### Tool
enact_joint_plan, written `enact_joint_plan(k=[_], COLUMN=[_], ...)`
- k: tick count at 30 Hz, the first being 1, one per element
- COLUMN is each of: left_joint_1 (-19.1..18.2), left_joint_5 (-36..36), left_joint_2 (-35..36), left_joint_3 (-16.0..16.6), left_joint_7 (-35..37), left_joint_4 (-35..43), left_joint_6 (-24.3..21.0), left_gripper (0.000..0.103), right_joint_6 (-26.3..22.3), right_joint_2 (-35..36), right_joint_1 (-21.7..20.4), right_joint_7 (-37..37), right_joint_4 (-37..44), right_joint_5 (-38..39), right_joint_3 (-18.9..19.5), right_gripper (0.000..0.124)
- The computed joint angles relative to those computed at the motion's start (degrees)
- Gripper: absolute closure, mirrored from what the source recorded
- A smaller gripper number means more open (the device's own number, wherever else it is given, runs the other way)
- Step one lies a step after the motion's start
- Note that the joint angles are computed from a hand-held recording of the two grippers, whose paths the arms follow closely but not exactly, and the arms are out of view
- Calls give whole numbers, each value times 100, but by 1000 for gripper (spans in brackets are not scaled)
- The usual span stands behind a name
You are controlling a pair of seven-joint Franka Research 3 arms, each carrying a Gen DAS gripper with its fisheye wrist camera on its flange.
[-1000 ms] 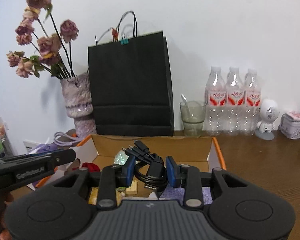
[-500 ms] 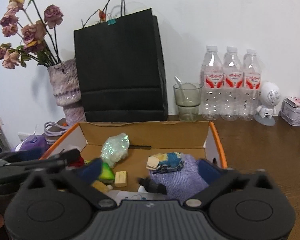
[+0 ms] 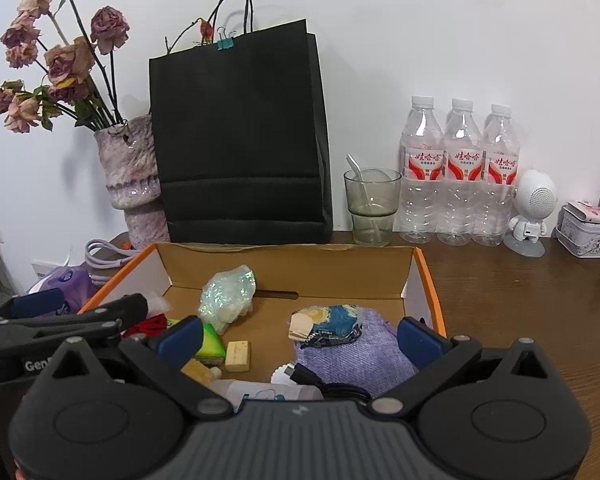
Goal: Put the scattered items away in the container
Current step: 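Move the right gripper back to the other small clear packet, then grasp the small clear packet with the right gripper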
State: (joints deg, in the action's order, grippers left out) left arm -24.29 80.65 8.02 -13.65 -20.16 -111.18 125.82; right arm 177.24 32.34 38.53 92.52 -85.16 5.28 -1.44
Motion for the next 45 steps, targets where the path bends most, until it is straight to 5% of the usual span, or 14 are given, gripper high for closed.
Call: enact_joint_plan(k=[16,20,24,33,40,42,45], left_joint_1=[-8,51,100,301,581,646,701], left_joint_5=[75,-39,-165,-531,-688,-775,-816], left_joint_2=[-657,-976,-1326,-2053,-2261,-2256,-2290], left_joint_3=[-239,-368,-502,-672,-621,-616,-651], left_joint_7=[-504,-427,-276,-242,-442,-431,-465], left_joint_4=[-706,-1087,-1529,-2493,-2809,-2830,-2876], left_joint_6=[-243,-238,-171,267,776,857,903], left_gripper=[0,0,0,0,0,0,0], right_joint_6=[424,727,1143,1454,634,242,-223], right_joint_2=[-510,-855,-1233,-1587,-732,-433,-238], right_joint_1=[62,376,1138,782,2592,2702,2410], right_joint_7=[3,-9,-92,-917,-411,-109,81], right_joint_4=[-739,-1360,-2119,-3025,-2015,-1591,-1220], right_joint_5=[52,101,203,462,612,509,449], right_joint_3=[-54,-350,-1074,-58,-1800,-1977,-1696], right_gripper=[21,21,21,22,29,49,79])
